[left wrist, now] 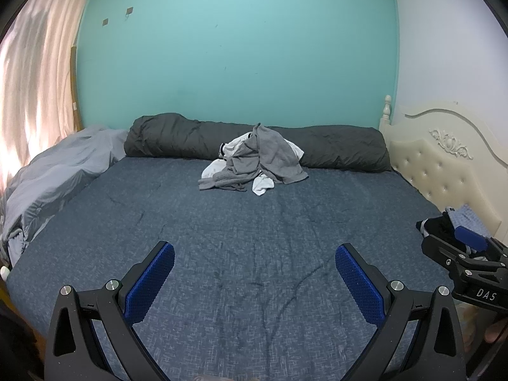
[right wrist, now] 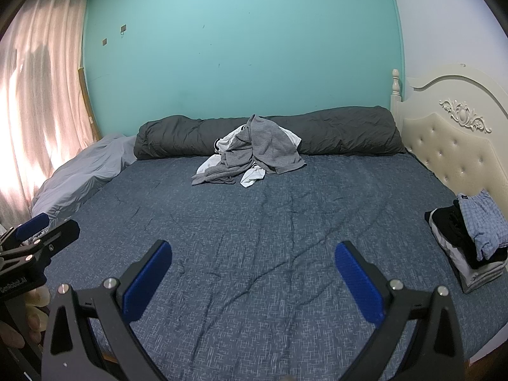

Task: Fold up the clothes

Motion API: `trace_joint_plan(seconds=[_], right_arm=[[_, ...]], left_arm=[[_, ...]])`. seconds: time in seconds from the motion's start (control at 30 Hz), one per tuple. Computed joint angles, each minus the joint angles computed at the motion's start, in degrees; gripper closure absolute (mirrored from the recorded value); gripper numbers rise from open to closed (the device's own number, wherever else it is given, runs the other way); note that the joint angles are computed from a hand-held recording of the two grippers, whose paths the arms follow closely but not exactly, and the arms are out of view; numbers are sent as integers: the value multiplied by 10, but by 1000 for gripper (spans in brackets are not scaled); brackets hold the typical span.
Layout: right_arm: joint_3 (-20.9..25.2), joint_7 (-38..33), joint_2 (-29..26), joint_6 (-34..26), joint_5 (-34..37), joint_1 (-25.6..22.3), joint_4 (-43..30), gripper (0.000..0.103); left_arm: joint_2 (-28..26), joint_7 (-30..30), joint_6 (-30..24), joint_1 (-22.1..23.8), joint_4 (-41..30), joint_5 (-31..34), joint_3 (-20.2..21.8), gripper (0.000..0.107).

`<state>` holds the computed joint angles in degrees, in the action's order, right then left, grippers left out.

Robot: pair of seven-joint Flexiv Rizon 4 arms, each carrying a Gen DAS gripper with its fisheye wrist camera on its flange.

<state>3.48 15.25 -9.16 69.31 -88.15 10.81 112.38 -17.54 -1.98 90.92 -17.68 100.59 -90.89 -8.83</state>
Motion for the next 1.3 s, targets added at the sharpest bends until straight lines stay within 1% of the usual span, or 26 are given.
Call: trace_joint_plan(seconds=[0.2,0.3,0.4,0.53,0.67,0.77,0.9,1.23,1.3], right_arm=[[0,1,1,1,-1,0,1,0],[1,0,1,1,0,0,1,0],[1,0,0,0,1,0,0,0],[1,0,0,-2,2,2,0,0],[1,2,1,-2,0,2,0,0],[0,14,1,2,-14,-1,4,0],[2,10,1,0,-9,-1,4,0],[2,4,2,0,-4,0,3,0],[2,3,2,-1,-2,0,3,0]], left_arm=[[-1,-7,-1,3,3,10,-3,4],[1,28,5,-5,0,-29,-1,4],[0,28,3,-13,-1,-32,8,4],[0,19,1,-15,-1,-22,13,4],[0,6,-1,-9,1,-8,9,4],[0,-1,-2,-6,1,0,7,4],[0,-10,-3,1,3,12,2,4],[2,-5,1,2,4,5,-3,4],[2,-15,-1,3,5,15,-2,4]])
